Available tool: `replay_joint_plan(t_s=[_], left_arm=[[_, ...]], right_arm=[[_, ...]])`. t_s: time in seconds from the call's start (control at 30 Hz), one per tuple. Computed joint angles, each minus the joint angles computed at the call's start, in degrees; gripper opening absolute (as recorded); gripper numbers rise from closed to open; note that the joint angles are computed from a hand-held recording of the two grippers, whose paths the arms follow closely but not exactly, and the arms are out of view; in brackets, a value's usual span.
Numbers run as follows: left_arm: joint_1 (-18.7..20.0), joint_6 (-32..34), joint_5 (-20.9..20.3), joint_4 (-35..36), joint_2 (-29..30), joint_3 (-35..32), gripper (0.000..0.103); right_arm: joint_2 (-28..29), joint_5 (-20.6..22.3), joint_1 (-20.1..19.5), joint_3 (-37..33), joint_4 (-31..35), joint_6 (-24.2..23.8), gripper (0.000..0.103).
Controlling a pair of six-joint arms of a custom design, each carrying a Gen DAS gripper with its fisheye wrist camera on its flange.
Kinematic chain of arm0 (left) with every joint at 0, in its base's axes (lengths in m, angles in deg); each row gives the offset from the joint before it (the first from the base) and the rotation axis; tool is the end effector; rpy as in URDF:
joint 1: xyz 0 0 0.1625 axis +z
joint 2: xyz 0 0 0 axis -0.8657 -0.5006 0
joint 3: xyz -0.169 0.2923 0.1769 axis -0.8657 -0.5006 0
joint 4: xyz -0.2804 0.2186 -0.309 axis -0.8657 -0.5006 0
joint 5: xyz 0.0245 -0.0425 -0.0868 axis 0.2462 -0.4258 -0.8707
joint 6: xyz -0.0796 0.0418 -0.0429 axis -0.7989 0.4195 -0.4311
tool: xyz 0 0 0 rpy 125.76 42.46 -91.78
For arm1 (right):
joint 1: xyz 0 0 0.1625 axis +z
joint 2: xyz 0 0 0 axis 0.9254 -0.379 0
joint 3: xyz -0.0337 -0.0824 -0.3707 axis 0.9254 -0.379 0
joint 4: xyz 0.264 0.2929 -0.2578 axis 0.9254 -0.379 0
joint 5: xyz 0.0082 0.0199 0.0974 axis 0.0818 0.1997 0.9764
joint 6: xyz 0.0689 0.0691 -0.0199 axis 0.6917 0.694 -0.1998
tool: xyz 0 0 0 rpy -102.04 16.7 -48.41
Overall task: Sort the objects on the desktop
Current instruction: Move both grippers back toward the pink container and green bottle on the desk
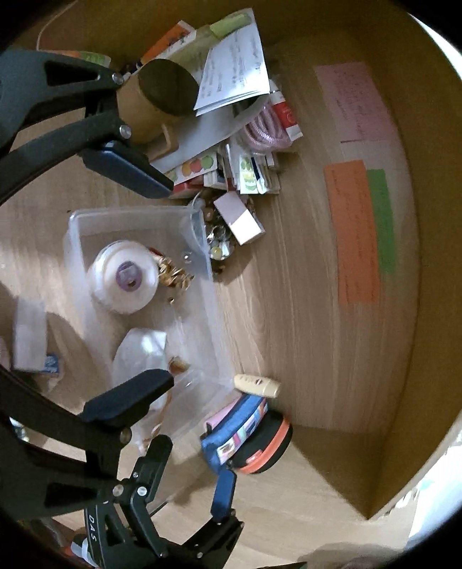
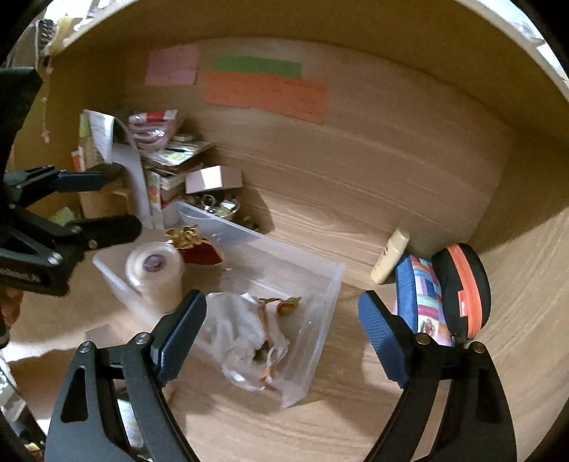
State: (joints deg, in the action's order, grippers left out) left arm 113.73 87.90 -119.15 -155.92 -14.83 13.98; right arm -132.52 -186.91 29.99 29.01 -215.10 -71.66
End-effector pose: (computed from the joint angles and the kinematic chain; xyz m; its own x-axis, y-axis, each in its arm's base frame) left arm -0.2905 -0.7116 0.1091 -0.6036 0.4836 -0.6339 0.7875 0.4858 -0.3793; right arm 0.1749 -0.6573 0.2232 -0.5457 -0.1703 0.8205 -0.7476 0.5413 -0.3849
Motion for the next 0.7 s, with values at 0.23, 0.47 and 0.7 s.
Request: replay_joint_plan(t_s=[0.23,0.47,0.7], left_arm=[[-0.97,-0.31,0.64,-1.84,-2.14,4.45,0.098],[-1.35,-2.42,1.99,-2.60,-4.53,8.58,0.098],[-0.92,-6.09,2.79,-3.47,-7.24,13.67,0.098]], right_arm=[[-3.62,3.15,-0.31,7.07,-4.02,-0.71,0.092],[-6.44,5.55,-0.90,13.22,-7.35,-1.78,0.094],[-8.13,8.25,-2.72,17.56,-7.63,0.03,0.094]])
